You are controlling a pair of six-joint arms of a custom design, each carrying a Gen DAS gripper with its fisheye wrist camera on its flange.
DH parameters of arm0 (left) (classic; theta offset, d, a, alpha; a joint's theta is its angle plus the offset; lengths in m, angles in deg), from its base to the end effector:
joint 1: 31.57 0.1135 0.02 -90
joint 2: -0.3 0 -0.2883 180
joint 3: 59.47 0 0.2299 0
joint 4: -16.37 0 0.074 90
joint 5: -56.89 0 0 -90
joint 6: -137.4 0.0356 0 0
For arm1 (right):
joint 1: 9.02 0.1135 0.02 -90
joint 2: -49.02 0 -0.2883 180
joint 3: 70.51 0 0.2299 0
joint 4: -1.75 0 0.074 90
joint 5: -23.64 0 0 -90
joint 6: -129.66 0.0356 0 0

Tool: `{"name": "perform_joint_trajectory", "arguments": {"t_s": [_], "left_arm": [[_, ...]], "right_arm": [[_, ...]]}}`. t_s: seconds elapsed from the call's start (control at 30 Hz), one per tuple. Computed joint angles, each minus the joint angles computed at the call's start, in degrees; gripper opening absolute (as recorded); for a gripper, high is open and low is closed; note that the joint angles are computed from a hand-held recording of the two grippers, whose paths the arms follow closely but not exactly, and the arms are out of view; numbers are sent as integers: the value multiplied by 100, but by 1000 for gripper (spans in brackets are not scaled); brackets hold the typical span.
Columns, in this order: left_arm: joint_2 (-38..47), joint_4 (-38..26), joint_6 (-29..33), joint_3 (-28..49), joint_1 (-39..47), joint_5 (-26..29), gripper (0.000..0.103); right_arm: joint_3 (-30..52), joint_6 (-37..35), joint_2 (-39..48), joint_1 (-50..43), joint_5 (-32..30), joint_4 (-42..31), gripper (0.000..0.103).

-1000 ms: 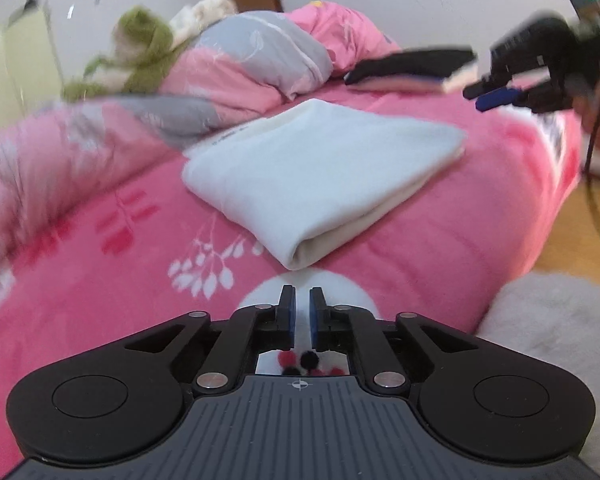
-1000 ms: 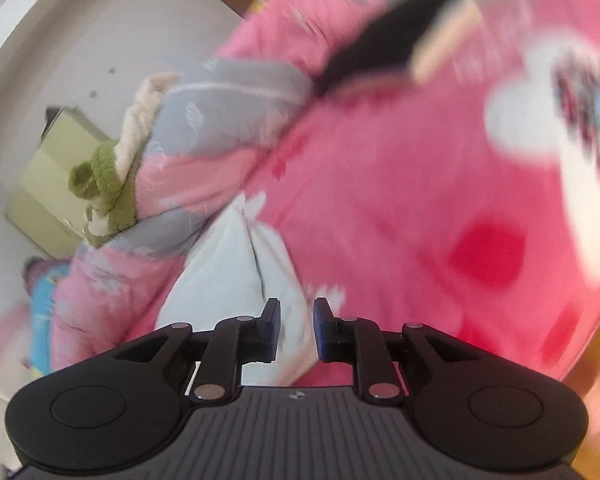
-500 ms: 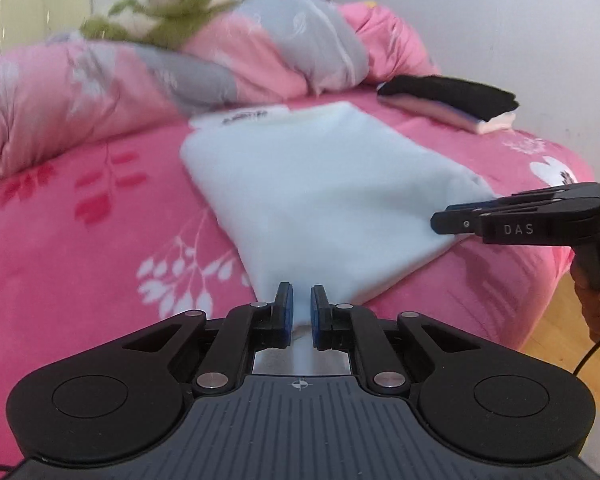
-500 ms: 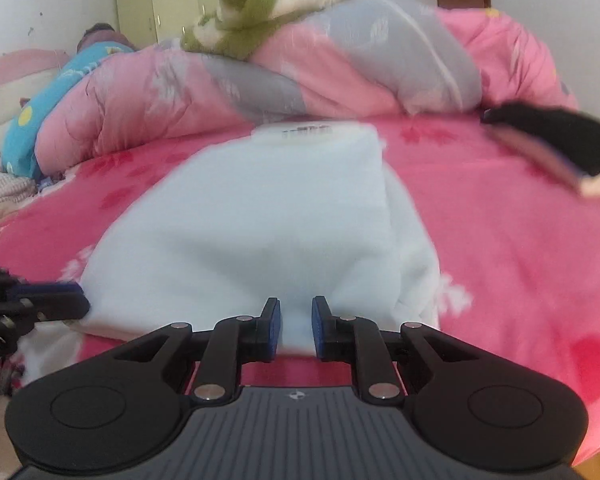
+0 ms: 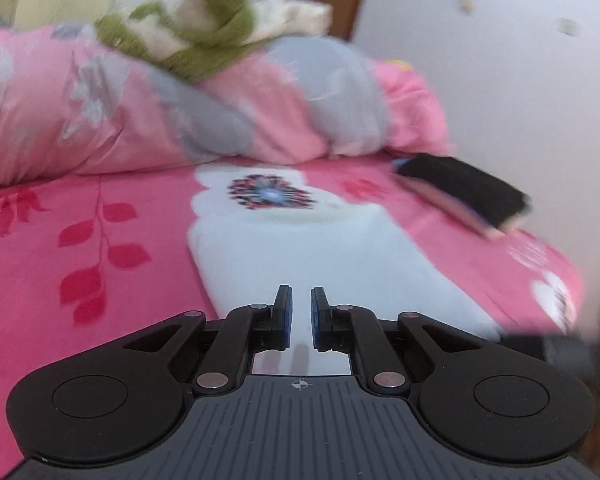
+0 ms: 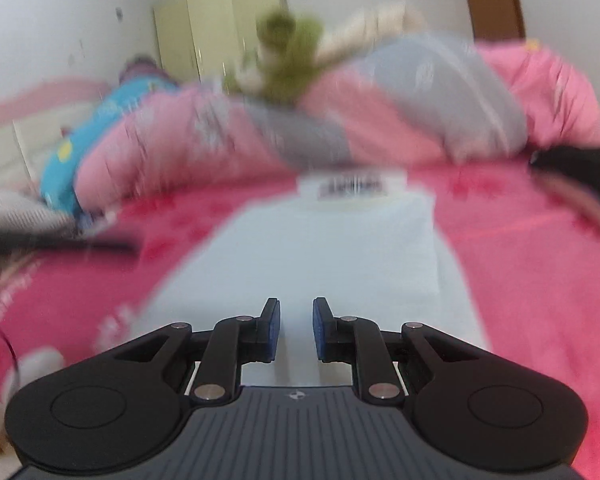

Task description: Fold clothes

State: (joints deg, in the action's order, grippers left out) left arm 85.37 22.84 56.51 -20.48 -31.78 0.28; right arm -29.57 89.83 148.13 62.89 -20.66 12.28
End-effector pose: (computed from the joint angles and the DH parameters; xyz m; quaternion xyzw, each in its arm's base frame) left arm 0.2345 -0.0205 0.1690 0.1923 0.8539 -0.2275 0.4267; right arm 0.1029 0.2331 0.1298 -0.0243 0.8703 0.1160 0.4780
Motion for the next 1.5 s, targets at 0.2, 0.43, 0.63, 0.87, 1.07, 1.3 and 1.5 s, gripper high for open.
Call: {"name": "perform_joint_trajectory", "arguments": {"t_s": [0.2, 0.43, 0.63, 0.87, 1.07, 1.3, 1.5], "left_arm": [[2261, 517, -139, 1674, -890, -1907, 9], [2908, -175, -437, 2921, -785, -1992, 10], [2608, -507, 180, 2968, -1373, -1851, 10], [3700, -872, 305, 4199, -1934, -3089, 11], [3021, -354, 16, 3524, -1796, -2495, 11], [2882, -640, 463, 3321, -2346, -2053, 11], [3304, -577, 105, 3691, -2653, -2578, 12]], "right_arm": [[-707, -66, 550, 54, 60, 1778, 18], [-1064, -149, 1028, 183, 255, 2940, 18], [-1224, -236, 1248, 233, 332, 3490, 18], [-1322, -230, 1434, 266, 387, 3882, 18], [-1353, -181, 1510, 306, 442, 4009, 18], [-1331, -143, 1593, 330, 521, 4068, 18], [-1468, 109, 1563, 554, 837, 4100, 19]]}}
